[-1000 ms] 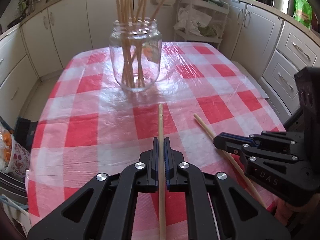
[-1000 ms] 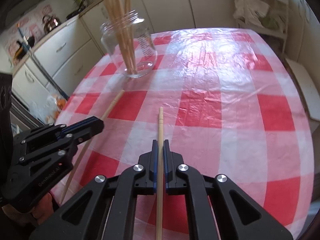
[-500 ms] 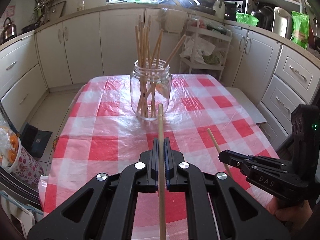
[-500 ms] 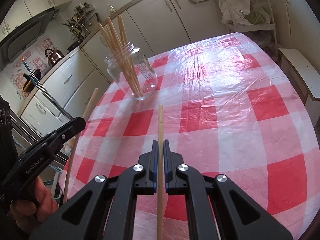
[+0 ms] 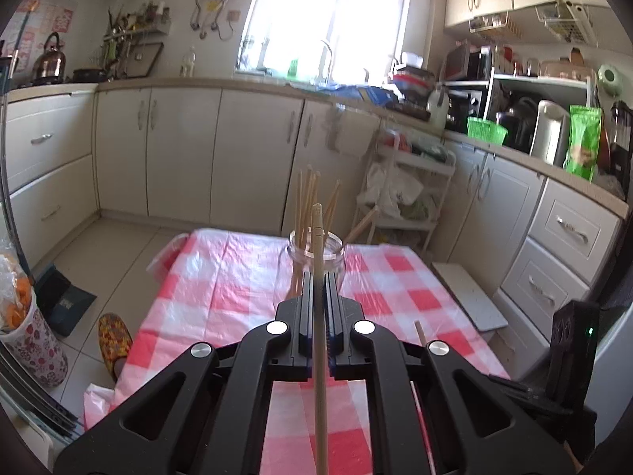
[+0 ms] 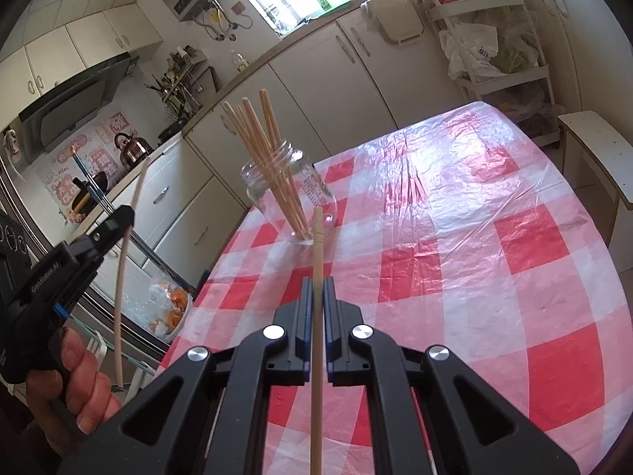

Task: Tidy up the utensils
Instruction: 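Close the right gripper on the last chopstick while the left gripper lifts its chopstick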

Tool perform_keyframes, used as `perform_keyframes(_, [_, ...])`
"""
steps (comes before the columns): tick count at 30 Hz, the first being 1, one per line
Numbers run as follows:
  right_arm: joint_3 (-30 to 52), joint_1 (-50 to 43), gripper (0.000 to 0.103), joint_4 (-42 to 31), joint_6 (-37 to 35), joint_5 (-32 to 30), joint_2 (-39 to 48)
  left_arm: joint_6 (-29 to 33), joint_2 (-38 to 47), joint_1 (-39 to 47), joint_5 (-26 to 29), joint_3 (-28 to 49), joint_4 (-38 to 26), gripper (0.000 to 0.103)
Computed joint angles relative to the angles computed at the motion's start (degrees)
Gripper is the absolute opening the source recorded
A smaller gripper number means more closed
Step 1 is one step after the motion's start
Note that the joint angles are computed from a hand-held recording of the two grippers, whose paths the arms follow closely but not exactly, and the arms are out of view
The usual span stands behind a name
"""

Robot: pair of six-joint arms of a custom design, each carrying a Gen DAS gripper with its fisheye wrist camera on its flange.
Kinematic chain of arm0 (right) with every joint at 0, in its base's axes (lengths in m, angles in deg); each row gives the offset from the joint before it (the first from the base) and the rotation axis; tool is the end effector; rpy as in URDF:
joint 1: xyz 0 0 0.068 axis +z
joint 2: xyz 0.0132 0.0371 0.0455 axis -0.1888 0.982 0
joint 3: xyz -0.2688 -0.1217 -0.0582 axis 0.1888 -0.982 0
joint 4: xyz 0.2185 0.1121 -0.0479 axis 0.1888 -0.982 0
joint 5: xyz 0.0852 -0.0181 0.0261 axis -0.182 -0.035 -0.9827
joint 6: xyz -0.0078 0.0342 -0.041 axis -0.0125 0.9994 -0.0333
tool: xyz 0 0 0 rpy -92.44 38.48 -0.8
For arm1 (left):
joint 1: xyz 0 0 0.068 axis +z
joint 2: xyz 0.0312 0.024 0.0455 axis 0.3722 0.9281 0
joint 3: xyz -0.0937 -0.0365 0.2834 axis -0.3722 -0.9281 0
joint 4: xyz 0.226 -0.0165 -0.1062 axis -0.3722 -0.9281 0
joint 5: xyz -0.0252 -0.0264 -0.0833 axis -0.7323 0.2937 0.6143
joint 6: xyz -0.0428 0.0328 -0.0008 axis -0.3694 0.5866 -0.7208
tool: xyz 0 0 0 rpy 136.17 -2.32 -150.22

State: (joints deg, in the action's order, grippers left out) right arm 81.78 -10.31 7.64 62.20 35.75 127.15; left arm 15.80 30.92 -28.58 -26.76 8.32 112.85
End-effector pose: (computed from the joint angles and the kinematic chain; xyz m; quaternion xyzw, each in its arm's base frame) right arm 0.3443 0.0283 0.1014 -0.1356 0.8666 0.3517 0.3269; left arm 0.2364 -0.2427 0.1543 -0.1380 0.8210 -0.0275 0.5533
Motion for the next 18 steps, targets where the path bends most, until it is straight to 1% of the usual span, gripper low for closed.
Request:
perform_keyframes(2, [-0.2,-0.2,0.006,0.6,0.4,-0.3,-0.1,1.6,-1.0,-0.3,-2.1,-0.3,1.7,0.005])
perform_keyframes(7, [0.1,-0.6,0.006,1.0,0.8,-0.8,0.3,5.9,-2.0,-0.6,-5.1,-0.2,6.0,0.005])
perform_keyframes(10, [0.2,-0.7,0.006,1.2,1.1,-1.0,0.6,7.9,-2.5,-0.6,-5.7,-0.2,8.2,0.005])
perform_keyframes(18, [-0.3,-0.9,0.006,2.2,1.8,-1.4,0.8,12.2,-2.9,-0.5,-6.6,1.0,10.8,0.005])
